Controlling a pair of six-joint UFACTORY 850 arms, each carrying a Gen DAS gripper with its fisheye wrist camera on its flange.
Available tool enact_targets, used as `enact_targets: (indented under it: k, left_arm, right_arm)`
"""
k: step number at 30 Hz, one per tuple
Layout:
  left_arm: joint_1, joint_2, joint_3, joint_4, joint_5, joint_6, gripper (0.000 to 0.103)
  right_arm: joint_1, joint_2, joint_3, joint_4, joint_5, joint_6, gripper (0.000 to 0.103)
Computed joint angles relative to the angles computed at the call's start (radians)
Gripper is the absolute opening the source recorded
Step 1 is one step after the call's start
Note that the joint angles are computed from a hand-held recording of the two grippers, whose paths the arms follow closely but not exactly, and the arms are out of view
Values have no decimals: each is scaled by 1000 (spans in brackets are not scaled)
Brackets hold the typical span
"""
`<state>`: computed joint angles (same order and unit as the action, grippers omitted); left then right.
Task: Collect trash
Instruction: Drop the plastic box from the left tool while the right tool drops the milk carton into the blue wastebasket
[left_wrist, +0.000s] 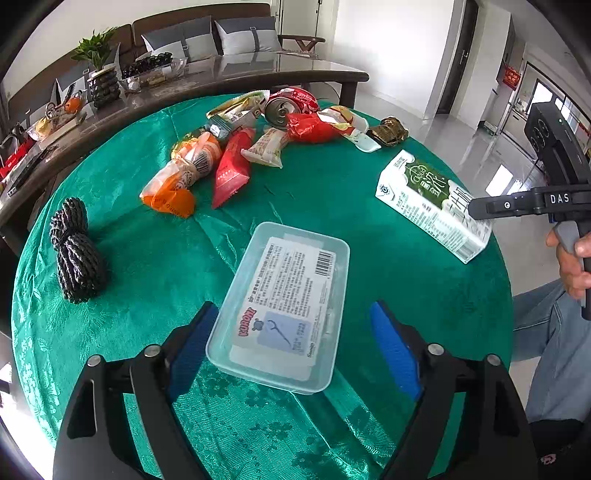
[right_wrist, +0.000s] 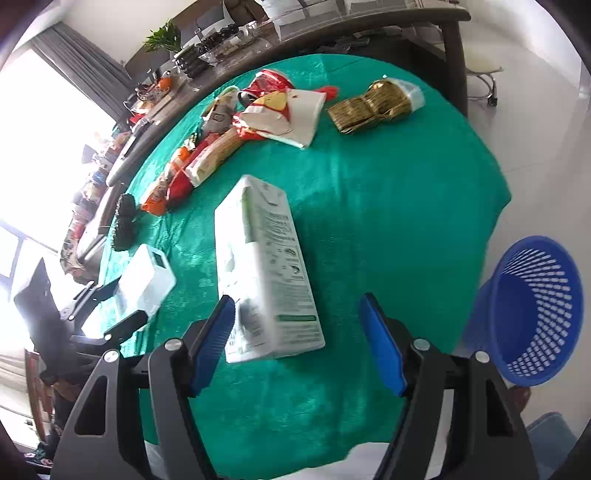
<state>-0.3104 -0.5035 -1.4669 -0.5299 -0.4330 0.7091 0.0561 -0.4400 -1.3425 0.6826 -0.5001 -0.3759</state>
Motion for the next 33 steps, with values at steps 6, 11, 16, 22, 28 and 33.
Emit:
enact_targets:
  k: [6,11,16,22,28,33]
  left_arm:
    - [-35,-33,-58,248,-11,-142,87]
    - [-61,-71,-106,499,-46,-328,72]
    - [-53,-64,-108,468,-62,-315,65]
    - [-73,-63,-150,242,-88,-239,65]
    - [-163,-139,-292,57,-169,-178,61]
    - [-271,-272,-482,40,-249,-221,61]
  right_arm:
    - [85,-66,-142,-432,-70,171,87]
    - [121,-191,-297,-572,-188,267,78]
    - [92,-148,-250,-455,-138,188,47]
    - [-11,-15,-92,-225,-41,23,47]
    - [-193,95,93,-262,29,78,47]
    - [-319,94,155,-267,66,60,47]
